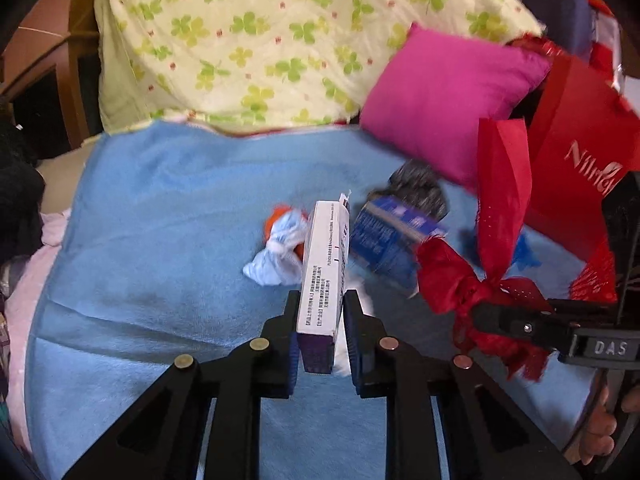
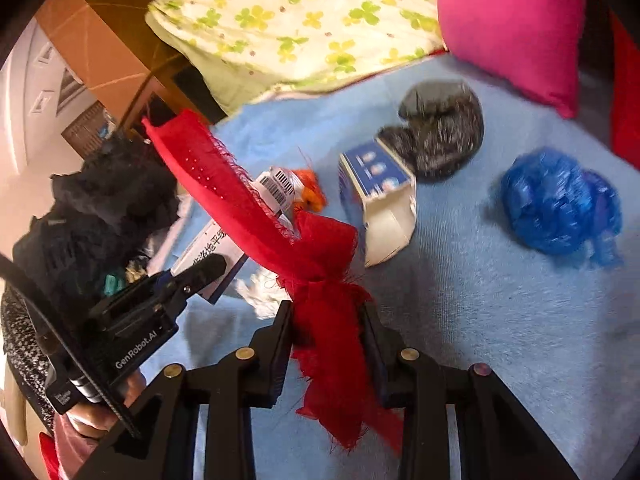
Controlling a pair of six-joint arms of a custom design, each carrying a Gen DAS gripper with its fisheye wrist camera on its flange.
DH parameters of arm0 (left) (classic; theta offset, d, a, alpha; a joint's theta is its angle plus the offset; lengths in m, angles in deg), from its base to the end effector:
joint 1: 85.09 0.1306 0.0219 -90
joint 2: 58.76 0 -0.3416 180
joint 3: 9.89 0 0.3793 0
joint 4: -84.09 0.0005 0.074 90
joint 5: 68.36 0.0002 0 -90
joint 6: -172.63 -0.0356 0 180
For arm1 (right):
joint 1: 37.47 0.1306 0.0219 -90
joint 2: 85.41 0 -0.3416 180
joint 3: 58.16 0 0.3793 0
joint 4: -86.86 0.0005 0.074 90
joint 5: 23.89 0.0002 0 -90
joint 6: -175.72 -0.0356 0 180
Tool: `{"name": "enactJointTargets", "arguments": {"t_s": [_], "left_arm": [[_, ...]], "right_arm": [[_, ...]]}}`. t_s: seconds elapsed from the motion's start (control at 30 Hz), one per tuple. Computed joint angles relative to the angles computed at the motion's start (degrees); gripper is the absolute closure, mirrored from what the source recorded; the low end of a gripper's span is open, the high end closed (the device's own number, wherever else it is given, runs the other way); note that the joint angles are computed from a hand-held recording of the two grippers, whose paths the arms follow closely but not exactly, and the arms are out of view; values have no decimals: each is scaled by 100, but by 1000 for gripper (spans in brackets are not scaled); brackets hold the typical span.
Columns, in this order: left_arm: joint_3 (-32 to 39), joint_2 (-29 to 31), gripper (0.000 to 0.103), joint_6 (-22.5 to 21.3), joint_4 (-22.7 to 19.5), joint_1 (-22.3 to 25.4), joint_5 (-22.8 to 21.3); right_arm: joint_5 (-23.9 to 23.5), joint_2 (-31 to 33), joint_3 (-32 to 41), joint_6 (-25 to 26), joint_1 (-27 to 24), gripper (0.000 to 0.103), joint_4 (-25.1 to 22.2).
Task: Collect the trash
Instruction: 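Lift both items to the red mesh basket and open both tools to release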
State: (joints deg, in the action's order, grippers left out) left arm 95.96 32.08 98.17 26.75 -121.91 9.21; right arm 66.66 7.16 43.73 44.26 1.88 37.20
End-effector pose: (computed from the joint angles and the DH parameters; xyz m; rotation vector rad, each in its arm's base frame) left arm 0.3834 -0.2781 0.4970 0.3154 2.2768 -0.2231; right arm 0.3832 0.3132 0.4622 0.0492 2.3818 0.7058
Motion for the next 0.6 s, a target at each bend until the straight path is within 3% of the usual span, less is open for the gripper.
{"name": "enactJointTargets", "arguments": {"t_s": [0.23, 0.4, 0.6], "left_arm": [[192, -375, 81, 112, 289, -741, -777], [666, -288, 81, 132, 261, -1269, -1304], [1124, -75, 81, 119, 158, -1788, -1652]], "right_arm": [[688, -899, -262, 60, 225, 68, -9], [1550, -1552, -460, 233, 498, 68, 11], [2347, -2630, -1206, 79, 662, 68, 269]]}}
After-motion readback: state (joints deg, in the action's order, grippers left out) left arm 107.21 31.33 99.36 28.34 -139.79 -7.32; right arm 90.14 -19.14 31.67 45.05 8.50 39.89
